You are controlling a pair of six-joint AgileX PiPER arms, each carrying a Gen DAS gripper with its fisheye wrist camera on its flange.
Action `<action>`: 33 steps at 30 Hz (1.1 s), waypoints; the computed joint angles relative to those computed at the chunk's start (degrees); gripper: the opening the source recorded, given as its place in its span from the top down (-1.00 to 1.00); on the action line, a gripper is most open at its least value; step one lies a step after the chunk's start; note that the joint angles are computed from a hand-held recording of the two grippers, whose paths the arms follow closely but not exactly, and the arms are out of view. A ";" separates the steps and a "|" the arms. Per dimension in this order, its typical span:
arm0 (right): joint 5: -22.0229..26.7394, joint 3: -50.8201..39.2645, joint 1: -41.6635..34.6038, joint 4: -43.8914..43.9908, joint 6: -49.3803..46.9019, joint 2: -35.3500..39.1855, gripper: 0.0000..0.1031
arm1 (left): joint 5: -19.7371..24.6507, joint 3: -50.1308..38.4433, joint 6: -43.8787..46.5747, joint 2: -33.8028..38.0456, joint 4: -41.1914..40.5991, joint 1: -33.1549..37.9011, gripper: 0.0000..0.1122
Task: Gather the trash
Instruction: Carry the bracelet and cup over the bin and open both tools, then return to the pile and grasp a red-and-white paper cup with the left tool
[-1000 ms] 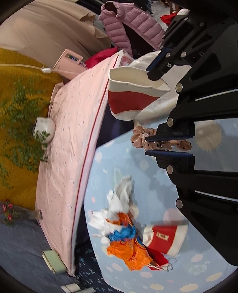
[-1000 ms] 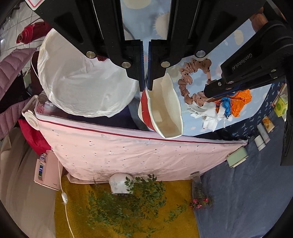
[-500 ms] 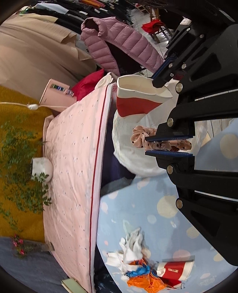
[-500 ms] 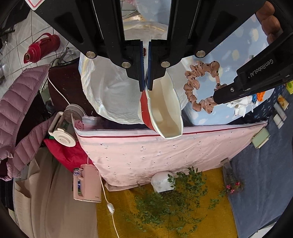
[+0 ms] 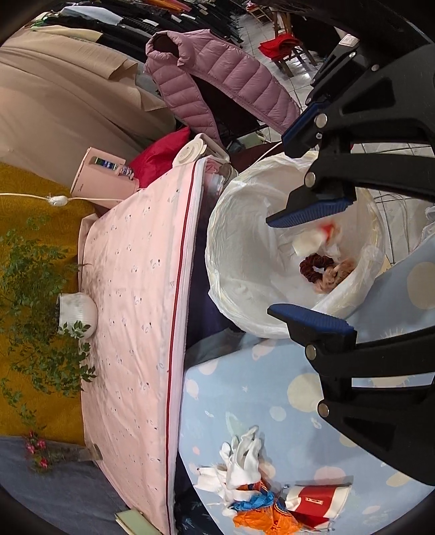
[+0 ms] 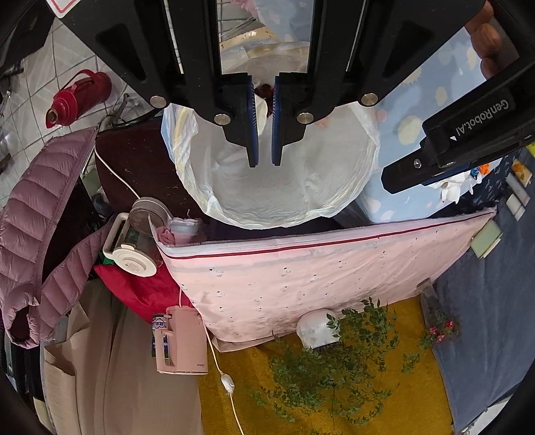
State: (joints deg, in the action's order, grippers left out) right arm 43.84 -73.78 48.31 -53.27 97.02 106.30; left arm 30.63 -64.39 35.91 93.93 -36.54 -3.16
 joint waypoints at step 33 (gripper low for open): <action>6.04 -21.96 7.91 5.42 -12.29 12.92 0.24 | 1.72 4.61 4.81 -0.11 -2.91 25.04 -0.41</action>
State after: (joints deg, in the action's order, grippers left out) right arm 49.87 -95.74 56.23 -47.85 84.73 119.22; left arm 32.35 -59.78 40.71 93.81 -39.45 21.88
